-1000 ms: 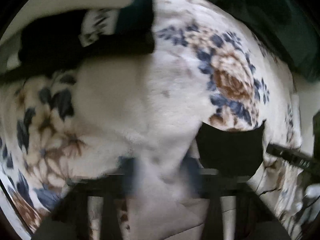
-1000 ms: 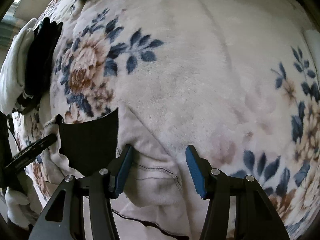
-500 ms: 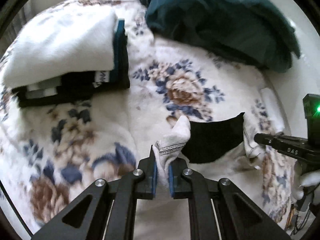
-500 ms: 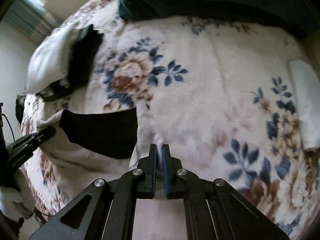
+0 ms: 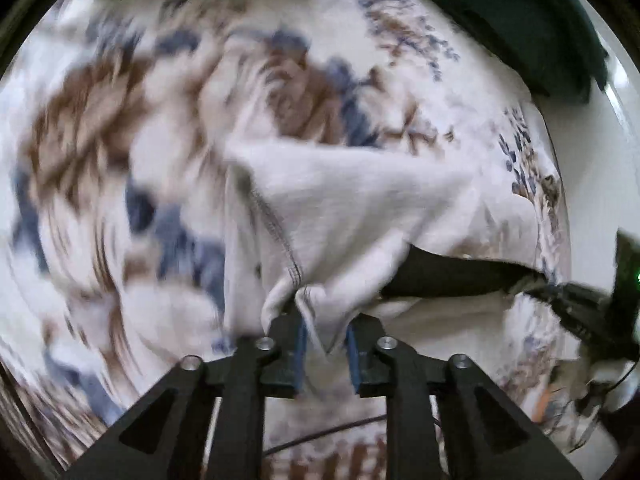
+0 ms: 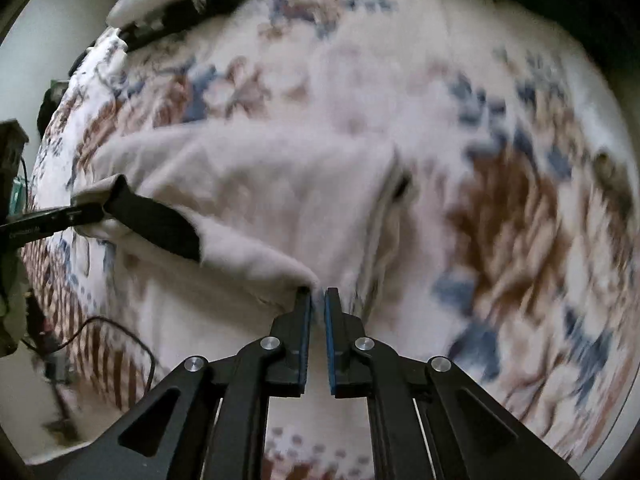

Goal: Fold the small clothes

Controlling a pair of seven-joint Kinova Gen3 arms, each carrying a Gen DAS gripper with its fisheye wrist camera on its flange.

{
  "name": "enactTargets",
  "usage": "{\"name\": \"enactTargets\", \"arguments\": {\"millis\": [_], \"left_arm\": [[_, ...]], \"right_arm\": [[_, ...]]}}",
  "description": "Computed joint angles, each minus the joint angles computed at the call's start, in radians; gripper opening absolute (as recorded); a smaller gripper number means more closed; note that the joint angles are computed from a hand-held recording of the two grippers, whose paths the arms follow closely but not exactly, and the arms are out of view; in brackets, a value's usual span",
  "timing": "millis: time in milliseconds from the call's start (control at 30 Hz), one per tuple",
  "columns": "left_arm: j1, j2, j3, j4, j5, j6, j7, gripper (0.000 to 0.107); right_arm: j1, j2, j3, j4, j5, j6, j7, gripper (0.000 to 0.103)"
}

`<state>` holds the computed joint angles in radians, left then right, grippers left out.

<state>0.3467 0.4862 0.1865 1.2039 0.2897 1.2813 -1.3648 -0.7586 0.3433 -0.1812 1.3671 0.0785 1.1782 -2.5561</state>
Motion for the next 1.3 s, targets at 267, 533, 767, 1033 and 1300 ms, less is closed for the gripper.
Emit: {"name": "enactTargets", "arguments": {"millis": [267, 533, 767, 1033, 1300], "left_arm": [[-0.141, -0.112, -0.023, 0.149, 0.224, -0.009, 0.157, 0.058], [-0.058, -0.016, -0.017, 0.059, 0.158, -0.062, 0.362, 0.058], [0.034, 0.123, -0.016, -0.123, -0.026, 0.080, 0.354, 0.058], [0.047, 0.161, -0.013, -0.294, -0.060, 0.241, 0.285, 0.058], [0.078, 0.223, -0.069, -0.462, -0.138, 0.251, 0.312, 0.065]], "right_arm": [[0.158, -0.236, 0.002, 0.272, -0.259, -0.258, -0.186, 0.044], [0.273, -0.199, -0.052, 0.399, -0.423, -0.501, -0.284, 0.045], [0.117, -0.163, 0.048, 0.345, -0.319, -0.387, -0.461, 0.007], [0.201, -0.056, -0.058, 0.103, -0.255, -0.101, -0.289, 0.038], [0.242, -0.066, 0.021, 0.167, -0.237, -0.247, -0.286, 0.043]]}}
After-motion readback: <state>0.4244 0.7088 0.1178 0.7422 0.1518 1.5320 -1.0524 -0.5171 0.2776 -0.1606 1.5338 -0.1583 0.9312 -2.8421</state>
